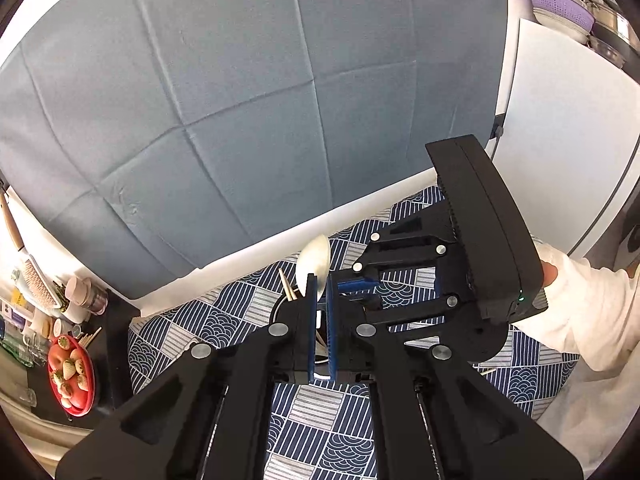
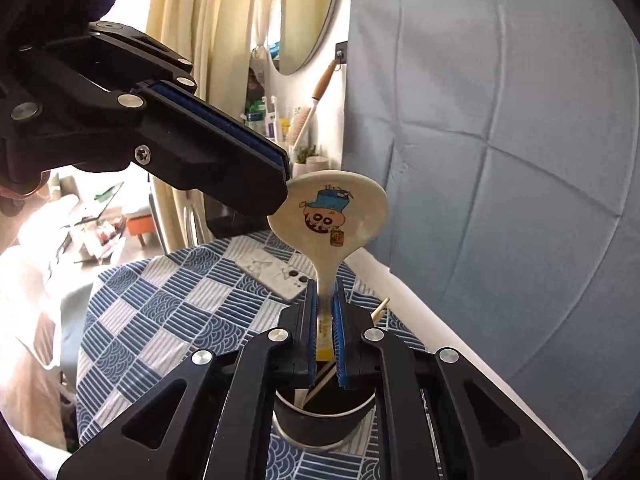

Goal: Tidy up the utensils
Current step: 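Lower the cartoon spoon into the black cup and open both grippers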

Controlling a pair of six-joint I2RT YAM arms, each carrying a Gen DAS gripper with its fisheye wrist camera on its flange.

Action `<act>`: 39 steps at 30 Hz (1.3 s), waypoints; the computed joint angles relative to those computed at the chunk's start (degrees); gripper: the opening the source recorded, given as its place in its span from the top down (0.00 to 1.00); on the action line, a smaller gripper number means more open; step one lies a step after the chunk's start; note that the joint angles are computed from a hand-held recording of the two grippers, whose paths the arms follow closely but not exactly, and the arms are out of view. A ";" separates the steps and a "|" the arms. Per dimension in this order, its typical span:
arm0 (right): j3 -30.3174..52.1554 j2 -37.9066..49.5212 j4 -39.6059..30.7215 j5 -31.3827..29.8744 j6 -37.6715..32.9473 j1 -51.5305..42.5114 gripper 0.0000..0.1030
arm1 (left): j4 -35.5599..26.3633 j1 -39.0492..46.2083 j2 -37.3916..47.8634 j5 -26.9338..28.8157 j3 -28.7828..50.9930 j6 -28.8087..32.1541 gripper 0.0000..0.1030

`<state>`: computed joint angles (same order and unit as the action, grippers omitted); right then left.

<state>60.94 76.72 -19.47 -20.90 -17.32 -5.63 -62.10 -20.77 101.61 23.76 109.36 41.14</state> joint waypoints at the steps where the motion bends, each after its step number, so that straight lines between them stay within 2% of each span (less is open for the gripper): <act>1: 0.06 0.42 0.05 0.11 -0.13 0.00 0.93 | 0.21 0.20 0.47 0.19 0.15 -0.17 0.95; 5: 0.03 1.89 0.16 0.25 -0.55 -0.18 0.93 | 0.51 1.52 2.54 1.89 0.58 -0.77 0.95; 8: 0.53 3.52 -0.68 0.67 -0.99 0.19 0.91 | 2.51 1.96 2.98 0.80 -1.37 -1.89 0.94; 9: 0.81 4.22 -1.12 1.83 -1.12 0.60 0.90 | 3.65 2.21 2.59 0.45 -2.85 -2.35 0.85; 10: 1.29 4.97 -1.91 2.68 -1.14 0.80 0.87 | 5.23 2.63 1.76 0.53 -4.91 -2.85 0.61; 12: 0.77 4.98 -2.68 2.85 -0.89 0.56 0.75 | 7.68 3.86 -0.12 1.73 -8.78 -3.48 0.35; 13: 0.04 4.40 -2.64 3.71 -0.81 0.52 0.53 | 7.91 4.68 -0.71 2.81 -9.98 -3.62 0.30; 14: -0.70 3.67 -2.64 4.33 -0.86 0.37 0.38 | 7.93 5.55 -1.17 3.78 -10.96 -3.85 0.29; 16: -1.03 2.61 -4.36 3.92 -1.91 -0.24 0.35 | 9.76 6.70 -2.47 3.60 -13.37 -5.41 0.17; 18: -1.52 1.45 -4.95 5.43 -2.66 -0.29 0.26 | 10.06 8.08 -3.05 4.41 -14.66 -6.36 0.15; 20: -1.95 0.20 -6.02 5.71 -2.99 -0.58 0.18 | 12.06 8.95 -4.35 4.03 -17.03 -7.99 0.07; 23: -3.79 -2.21 -7.25 4.99 -4.27 -1.41 0.17 | 13.44 10.27 -5.70 4.84 -20.05 -9.10 0.06; 29: -8.77 -4.85 -9.55 7.74 -5.55 -2.21 0.17 | 16.71 10.94 -8.88 4.18 -27.86 -9.93 0.06; 39: -19.27 -11.85 -14.18 9.83 -8.50 -4.63 0.16 | 20.93 8.87 -13.95 2.04 -40.01 -10.63 0.06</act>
